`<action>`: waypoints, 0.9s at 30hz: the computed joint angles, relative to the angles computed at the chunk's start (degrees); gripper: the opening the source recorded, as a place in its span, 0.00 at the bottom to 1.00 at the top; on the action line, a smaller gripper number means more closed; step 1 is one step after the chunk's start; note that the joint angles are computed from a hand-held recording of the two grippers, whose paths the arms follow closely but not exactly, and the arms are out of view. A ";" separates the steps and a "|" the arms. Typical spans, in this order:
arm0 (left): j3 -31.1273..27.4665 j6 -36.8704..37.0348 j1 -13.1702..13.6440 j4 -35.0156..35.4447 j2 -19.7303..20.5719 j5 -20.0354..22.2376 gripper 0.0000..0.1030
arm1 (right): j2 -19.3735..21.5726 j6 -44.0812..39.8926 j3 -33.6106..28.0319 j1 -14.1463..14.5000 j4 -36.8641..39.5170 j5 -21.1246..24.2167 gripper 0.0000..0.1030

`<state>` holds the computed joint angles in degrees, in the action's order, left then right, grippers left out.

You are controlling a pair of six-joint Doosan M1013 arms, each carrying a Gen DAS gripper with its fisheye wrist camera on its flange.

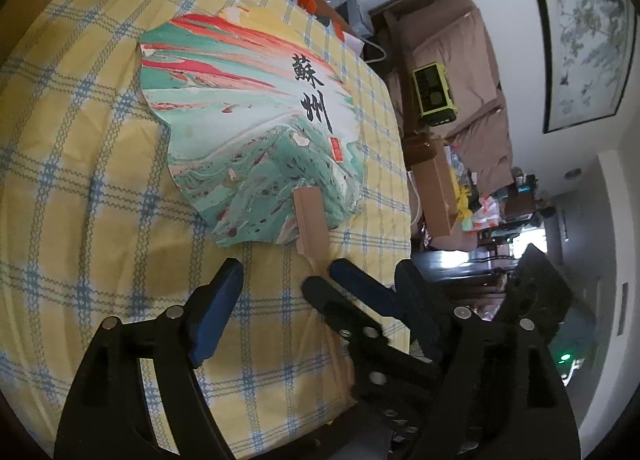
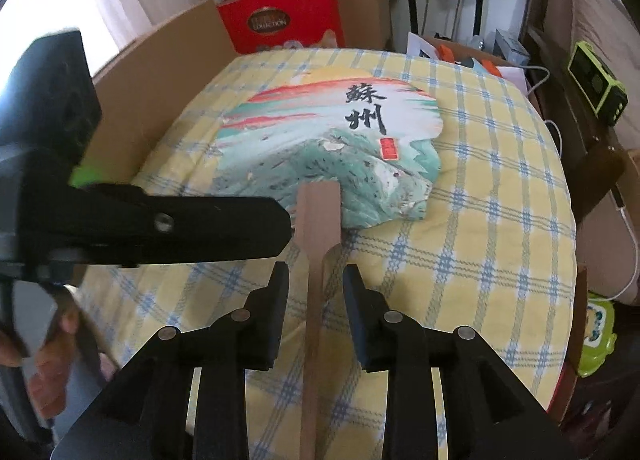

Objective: Organize objects
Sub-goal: 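Lift the paper fan by its handle with the right gripper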

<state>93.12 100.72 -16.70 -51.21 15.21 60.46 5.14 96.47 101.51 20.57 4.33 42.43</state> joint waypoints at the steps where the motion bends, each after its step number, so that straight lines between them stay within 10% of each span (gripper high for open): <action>1: 0.01 0.01 0.05 -0.21 0.05 0.08 0.78 | 0.17 0.79 -0.11 0.44 -1.91 -0.38 0.24; 5: 0.00 0.01 0.10 -0.90 0.44 0.51 0.79 | 0.43 0.25 -0.26 -0.09 -0.48 -0.34 0.08; 17: 0.61 2.08 0.82 -9.10 1.80 1.58 0.77 | -0.72 -13.14 0.25 -4.60 24.77 0.45 0.08; 27: 1.05 4.53 1.02 -8.94 0.92 -1.18 0.14 | -2.23 -8.51 0.00 -1.66 18.29 -0.82 0.08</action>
